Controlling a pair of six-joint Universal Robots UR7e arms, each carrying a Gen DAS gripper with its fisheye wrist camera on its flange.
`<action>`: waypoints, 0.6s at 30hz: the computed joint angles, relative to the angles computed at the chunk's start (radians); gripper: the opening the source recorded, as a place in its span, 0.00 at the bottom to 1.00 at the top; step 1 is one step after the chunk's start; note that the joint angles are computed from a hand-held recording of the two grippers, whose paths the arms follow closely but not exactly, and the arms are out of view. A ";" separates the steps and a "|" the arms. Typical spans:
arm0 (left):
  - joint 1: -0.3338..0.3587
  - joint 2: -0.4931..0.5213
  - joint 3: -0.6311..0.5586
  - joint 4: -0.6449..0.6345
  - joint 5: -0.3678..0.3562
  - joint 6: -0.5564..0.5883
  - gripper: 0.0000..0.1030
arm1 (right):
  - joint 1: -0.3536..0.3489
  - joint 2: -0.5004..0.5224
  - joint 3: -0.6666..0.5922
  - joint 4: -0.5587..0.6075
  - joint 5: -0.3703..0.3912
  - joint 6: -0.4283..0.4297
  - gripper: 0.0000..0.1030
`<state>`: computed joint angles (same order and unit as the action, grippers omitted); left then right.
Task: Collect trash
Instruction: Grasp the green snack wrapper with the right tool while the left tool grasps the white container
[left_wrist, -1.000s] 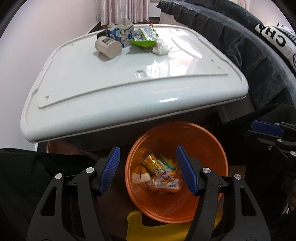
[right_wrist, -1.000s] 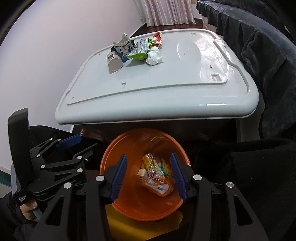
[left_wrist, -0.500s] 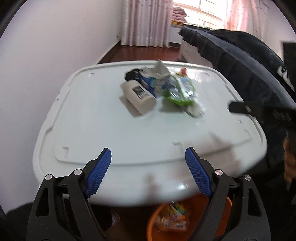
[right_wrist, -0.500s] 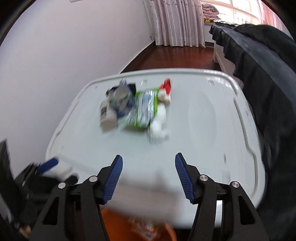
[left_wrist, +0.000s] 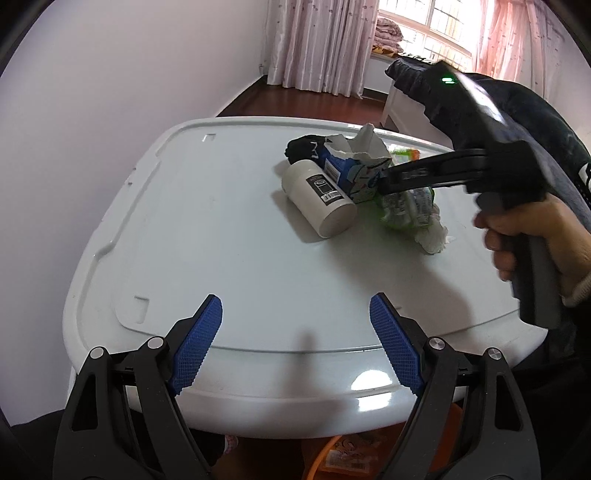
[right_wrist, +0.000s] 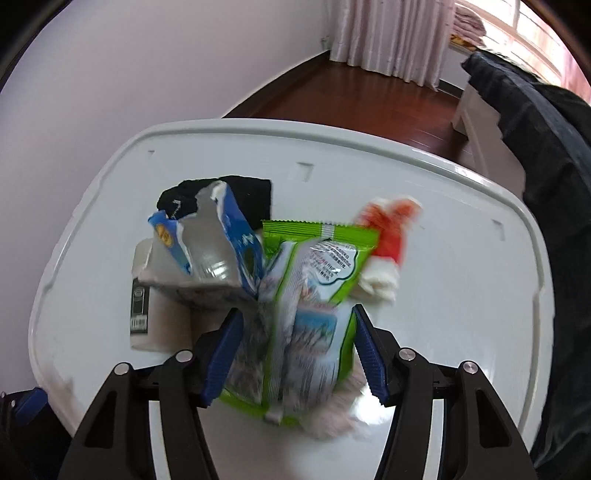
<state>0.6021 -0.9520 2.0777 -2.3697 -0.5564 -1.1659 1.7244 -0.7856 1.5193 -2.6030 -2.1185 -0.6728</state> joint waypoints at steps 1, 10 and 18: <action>0.000 0.003 -0.002 0.001 -0.001 0.003 0.78 | 0.002 0.008 -0.002 -0.002 -0.009 -0.010 0.49; 0.001 0.019 -0.016 0.015 -0.011 -0.005 0.78 | -0.010 -0.081 0.067 -0.012 0.114 0.034 0.36; 0.024 0.029 -0.041 0.018 -0.028 -0.018 0.78 | -0.064 -0.213 0.106 0.114 0.317 0.122 0.36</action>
